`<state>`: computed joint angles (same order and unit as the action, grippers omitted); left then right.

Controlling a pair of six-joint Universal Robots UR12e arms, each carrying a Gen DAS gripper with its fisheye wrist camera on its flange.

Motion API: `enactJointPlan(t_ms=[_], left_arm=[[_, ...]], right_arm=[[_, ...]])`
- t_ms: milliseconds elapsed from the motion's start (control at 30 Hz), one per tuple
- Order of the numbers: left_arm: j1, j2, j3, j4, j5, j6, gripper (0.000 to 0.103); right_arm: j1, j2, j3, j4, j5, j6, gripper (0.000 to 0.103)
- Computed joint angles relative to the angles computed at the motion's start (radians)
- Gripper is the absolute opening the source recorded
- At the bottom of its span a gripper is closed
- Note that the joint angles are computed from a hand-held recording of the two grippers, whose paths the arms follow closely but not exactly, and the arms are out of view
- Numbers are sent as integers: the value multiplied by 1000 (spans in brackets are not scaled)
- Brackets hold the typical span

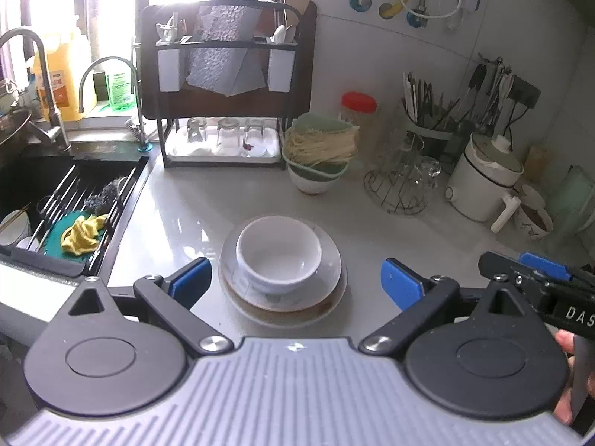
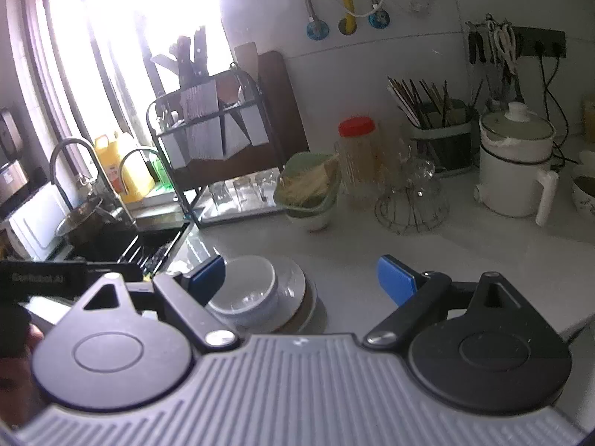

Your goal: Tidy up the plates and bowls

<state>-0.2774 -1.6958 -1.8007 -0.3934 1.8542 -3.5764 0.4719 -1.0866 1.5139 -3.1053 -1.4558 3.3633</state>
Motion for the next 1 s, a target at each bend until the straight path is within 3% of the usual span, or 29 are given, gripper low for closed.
enactJointPlan(t_ms=[433,1000], left_arm=[[-41,33,-39,-51,59,-60,99],[-46,53,-49,-85,70,-87,99]], right_arm=[[7,-41,74,-19,-5,-14,90],[11,-52,93,-18,-4,-5,90]])
